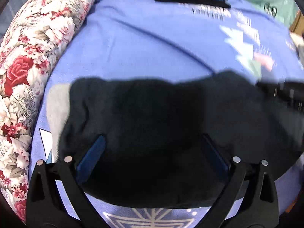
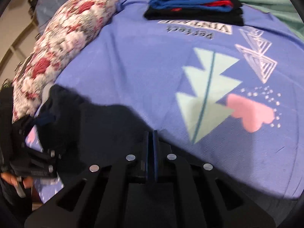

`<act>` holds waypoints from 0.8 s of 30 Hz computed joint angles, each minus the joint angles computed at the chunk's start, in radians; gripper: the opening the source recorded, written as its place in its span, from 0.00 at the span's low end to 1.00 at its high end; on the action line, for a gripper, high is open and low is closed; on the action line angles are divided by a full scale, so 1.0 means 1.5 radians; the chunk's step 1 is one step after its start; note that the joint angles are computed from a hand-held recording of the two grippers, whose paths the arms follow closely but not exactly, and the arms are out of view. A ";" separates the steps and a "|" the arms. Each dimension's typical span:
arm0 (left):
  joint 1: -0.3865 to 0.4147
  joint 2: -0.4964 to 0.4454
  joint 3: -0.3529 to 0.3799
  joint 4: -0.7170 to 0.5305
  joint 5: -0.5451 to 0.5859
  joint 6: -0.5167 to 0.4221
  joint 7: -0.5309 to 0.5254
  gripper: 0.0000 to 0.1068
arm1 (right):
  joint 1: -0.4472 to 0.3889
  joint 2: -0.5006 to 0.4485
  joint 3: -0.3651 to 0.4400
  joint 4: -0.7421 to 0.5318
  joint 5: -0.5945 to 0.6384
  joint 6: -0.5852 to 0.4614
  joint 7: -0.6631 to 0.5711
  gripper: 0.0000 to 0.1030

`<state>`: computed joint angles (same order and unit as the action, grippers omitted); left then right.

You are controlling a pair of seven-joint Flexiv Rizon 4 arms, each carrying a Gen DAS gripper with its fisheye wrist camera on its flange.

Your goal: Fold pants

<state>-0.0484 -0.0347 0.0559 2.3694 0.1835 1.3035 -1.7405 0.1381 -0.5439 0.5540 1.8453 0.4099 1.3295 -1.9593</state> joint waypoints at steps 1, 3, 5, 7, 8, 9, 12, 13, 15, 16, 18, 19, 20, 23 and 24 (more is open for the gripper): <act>0.001 0.005 -0.002 0.008 -0.028 0.021 0.017 0.94 | -0.018 0.004 0.018 0.005 0.011 -0.007 -0.017 0.06; -0.004 0.005 -0.015 0.015 -0.102 0.064 0.063 0.94 | -0.039 0.009 0.038 0.012 0.030 -0.022 -0.046 0.06; -0.010 -0.012 -0.020 -0.008 -0.096 0.072 0.056 0.94 | -0.036 0.015 0.033 0.020 0.039 -0.038 -0.059 0.06; -0.024 -0.036 -0.016 -0.046 -0.048 0.061 0.016 0.94 | -0.018 0.013 0.014 0.019 0.037 -0.054 -0.056 0.06; -0.034 -0.053 -0.012 -0.069 -0.023 0.053 -0.007 0.94 | -0.014 0.011 0.010 0.018 0.043 -0.053 -0.060 0.05; -0.042 -0.069 -0.009 -0.088 -0.011 0.044 -0.021 0.94 | -0.019 0.009 0.015 0.015 0.056 -0.054 -0.070 0.05; -0.055 -0.109 -0.016 -0.122 -0.025 0.017 -0.017 0.94 | -0.027 0.013 0.015 0.002 0.082 -0.085 -0.083 0.05; -0.057 -0.124 -0.019 -0.131 -0.035 0.006 -0.008 0.94 | -0.025 0.019 0.011 0.001 0.087 -0.090 -0.091 0.05; -0.064 -0.139 -0.011 -0.137 -0.037 -0.007 -0.005 0.94 | -0.032 0.034 0.013 -0.002 0.111 -0.085 -0.120 0.06; -0.057 -0.140 -0.018 -0.128 -0.058 0.003 0.009 0.94 | -0.040 0.037 0.017 -0.009 0.130 -0.085 -0.136 0.10; -0.050 -0.137 -0.025 -0.101 -0.091 0.037 0.030 0.94 | -0.054 0.039 0.024 -0.032 0.181 -0.071 -0.169 0.27; -0.060 -0.137 -0.014 -0.098 -0.081 0.044 0.023 0.94 | -0.051 0.036 0.020 -0.043 0.204 -0.046 -0.175 0.52; -0.079 -0.138 0.007 -0.098 -0.053 0.052 0.003 0.94 | -0.047 0.030 0.018 -0.058 0.215 -0.042 -0.180 0.57; -0.098 -0.133 0.027 -0.088 -0.023 0.067 -0.026 0.94 | -0.006 0.009 -0.019 -0.096 0.175 -0.110 -0.146 0.56; -0.097 -0.131 0.026 -0.083 -0.023 0.073 -0.028 0.94 | 0.010 0.004 -0.031 -0.102 0.160 -0.118 -0.137 0.55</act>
